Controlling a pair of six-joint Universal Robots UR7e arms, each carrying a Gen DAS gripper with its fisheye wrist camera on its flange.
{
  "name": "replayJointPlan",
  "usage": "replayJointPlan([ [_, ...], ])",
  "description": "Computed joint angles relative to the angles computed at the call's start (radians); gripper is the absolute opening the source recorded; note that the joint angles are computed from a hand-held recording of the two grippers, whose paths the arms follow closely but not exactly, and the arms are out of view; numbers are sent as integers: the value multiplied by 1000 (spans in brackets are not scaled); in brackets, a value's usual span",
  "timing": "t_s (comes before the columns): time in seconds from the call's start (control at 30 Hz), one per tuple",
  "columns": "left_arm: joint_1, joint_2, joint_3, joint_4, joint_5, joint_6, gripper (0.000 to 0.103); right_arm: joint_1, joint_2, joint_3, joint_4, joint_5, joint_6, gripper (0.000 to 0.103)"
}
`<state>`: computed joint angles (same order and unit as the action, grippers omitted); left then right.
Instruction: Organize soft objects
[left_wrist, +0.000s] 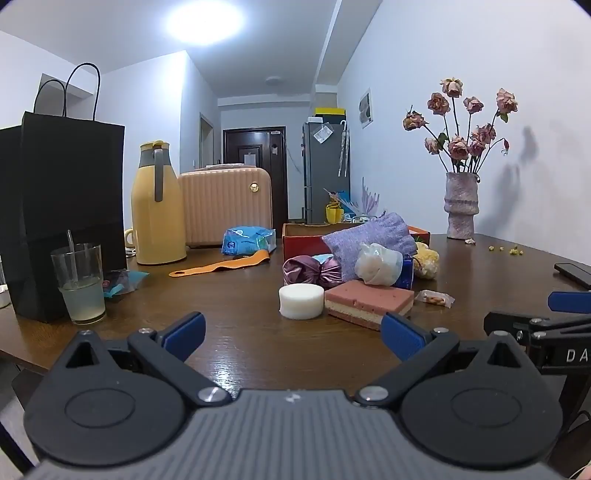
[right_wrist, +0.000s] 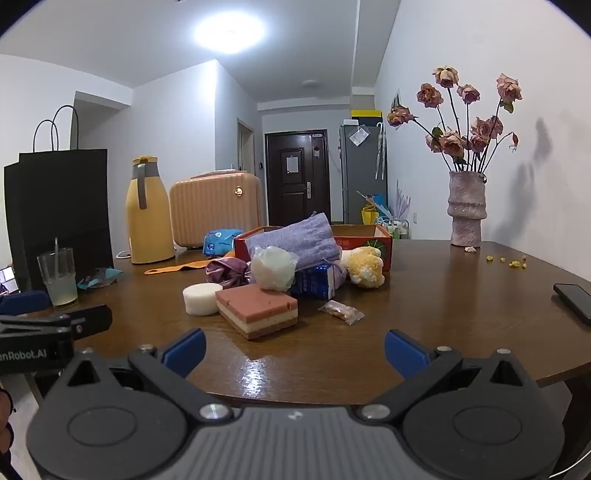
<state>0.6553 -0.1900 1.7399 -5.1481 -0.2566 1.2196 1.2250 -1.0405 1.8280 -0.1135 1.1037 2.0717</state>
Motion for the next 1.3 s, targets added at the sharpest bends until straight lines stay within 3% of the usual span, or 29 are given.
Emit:
replayJointPlan([
  [0.27, 4, -1, 11, 54, 7, -77, 103, -6, -9, 11, 2, 6, -5, 103],
  [1.3, 7, -4, 16, 48, 13, -81, 103, 7, 0, -1, 5, 31, 8, 103],
])
